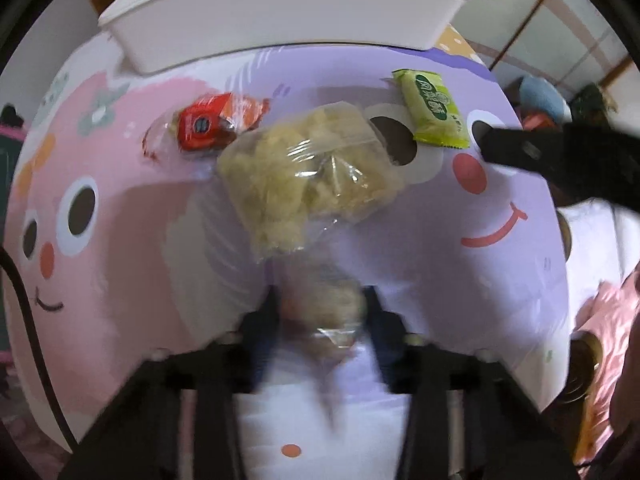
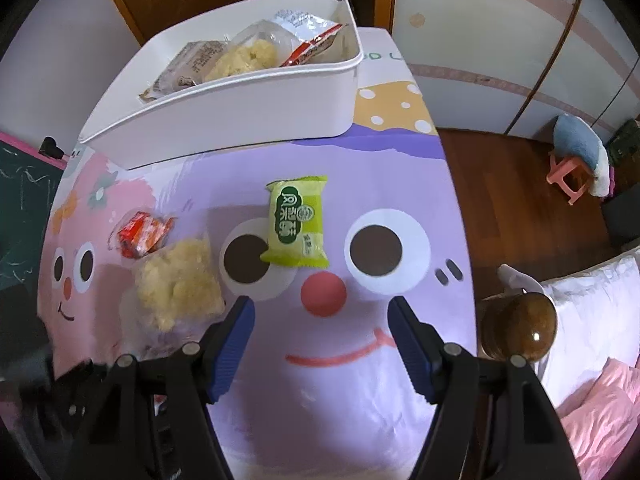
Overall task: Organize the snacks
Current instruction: 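Grasp the small clear nut bag with left tool while right tool grasps the green cake pack, then carry both packs over the white basket and open both tools to drop them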
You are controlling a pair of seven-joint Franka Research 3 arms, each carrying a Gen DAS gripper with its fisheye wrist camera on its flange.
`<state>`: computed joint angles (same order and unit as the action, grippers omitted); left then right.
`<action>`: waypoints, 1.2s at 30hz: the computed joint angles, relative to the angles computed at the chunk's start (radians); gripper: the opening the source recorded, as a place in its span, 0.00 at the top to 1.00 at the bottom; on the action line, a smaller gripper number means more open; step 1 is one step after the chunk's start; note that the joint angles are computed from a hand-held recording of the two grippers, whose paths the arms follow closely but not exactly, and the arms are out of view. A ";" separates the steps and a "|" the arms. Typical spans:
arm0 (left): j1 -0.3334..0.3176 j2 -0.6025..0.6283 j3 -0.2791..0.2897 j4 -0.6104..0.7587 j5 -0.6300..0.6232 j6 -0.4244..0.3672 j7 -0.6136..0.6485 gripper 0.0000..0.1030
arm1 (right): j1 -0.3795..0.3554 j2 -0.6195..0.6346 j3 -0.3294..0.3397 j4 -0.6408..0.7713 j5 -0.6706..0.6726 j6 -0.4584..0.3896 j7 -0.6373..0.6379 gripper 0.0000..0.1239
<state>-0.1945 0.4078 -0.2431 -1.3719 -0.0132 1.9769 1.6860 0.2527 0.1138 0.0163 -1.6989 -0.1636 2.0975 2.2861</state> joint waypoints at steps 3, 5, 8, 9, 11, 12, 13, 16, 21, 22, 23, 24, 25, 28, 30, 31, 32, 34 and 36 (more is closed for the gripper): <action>0.007 0.010 -0.004 0.018 -0.016 -0.014 0.013 0.68 | -0.005 0.047 -0.006 0.041 0.010 0.004 -0.019 0.44; 0.010 0.016 -0.005 0.028 -0.020 -0.020 0.024 0.68 | -0.007 0.082 -0.013 0.074 0.024 0.004 -0.027 0.44; 0.027 0.011 -0.001 0.031 -0.033 -0.034 0.042 0.69 | -0.010 0.122 -0.023 0.112 0.050 0.011 -0.029 0.44; 0.028 0.017 0.001 0.040 -0.034 -0.039 0.043 0.69 | -0.011 0.139 -0.026 0.130 0.057 0.012 -0.031 0.44; 0.030 0.029 0.006 0.059 -0.031 -0.049 0.038 0.69 | -0.008 0.164 -0.033 0.159 0.058 0.001 -0.032 0.44; 0.021 0.050 0.007 0.089 -0.025 -0.056 0.024 0.69 | -0.006 0.178 -0.036 0.175 0.057 -0.008 -0.035 0.44; 0.023 0.051 0.008 0.093 -0.025 -0.054 0.022 0.69 | -0.004 0.192 -0.038 0.192 0.058 -0.019 -0.037 0.44; 0.032 0.065 0.012 0.120 -0.022 -0.062 0.019 0.69 | 0.004 0.229 -0.046 0.233 0.055 -0.044 -0.042 0.50; 0.040 0.088 0.017 0.175 -0.022 -0.095 0.000 0.69 | 0.033 0.276 -0.060 0.299 0.004 -0.089 -0.046 0.69; 0.044 0.087 0.016 0.180 -0.024 -0.100 0.001 0.69 | 0.040 0.282 -0.063 0.310 -0.012 -0.100 -0.048 0.71; 0.048 0.084 0.016 0.180 -0.027 -0.102 0.005 0.69 | 0.039 0.281 -0.061 0.309 -0.007 -0.097 -0.057 0.71; 0.052 0.080 0.015 0.181 -0.030 -0.105 0.012 0.69 | 0.040 0.278 -0.061 0.306 -0.005 -0.096 -0.060 0.71; 0.058 0.073 0.014 0.178 -0.034 -0.106 0.020 0.69 | 0.041 0.269 -0.060 0.295 -0.003 -0.093 -0.063 0.71; 0.065 0.052 0.012 0.158 -0.044 -0.105 0.030 0.69 | 0.044 0.235 -0.051 0.250 0.008 -0.087 -0.075 0.71; 0.067 0.051 0.014 0.182 -0.047 -0.116 0.037 0.69 | 0.039 0.195 -0.038 0.198 0.043 -0.069 -0.082 0.71; 0.067 0.053 0.014 0.196 -0.048 -0.124 0.036 0.69 | 0.041 0.174 -0.033 0.169 0.051 -0.059 -0.079 0.71; 0.076 0.075 0.015 0.245 -0.056 -0.139 0.051 0.69 | 0.042 0.155 -0.029 0.145 0.057 -0.052 -0.078 0.71; 0.077 0.093 0.017 0.298 -0.057 -0.155 0.057 0.69 | 0.046 0.119 -0.018 0.105 0.068 -0.044 -0.072 0.71; 0.070 0.142 0.015 0.408 -0.055 -0.179 0.070 0.69 | 0.048 0.089 -0.008 0.075 0.081 -0.033 -0.063 0.71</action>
<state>-0.1242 0.5493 -0.2283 -0.9637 -0.0685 1.7984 1.7557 0.3005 0.2029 0.0080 -1.6237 -0.0826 2.0646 2.2233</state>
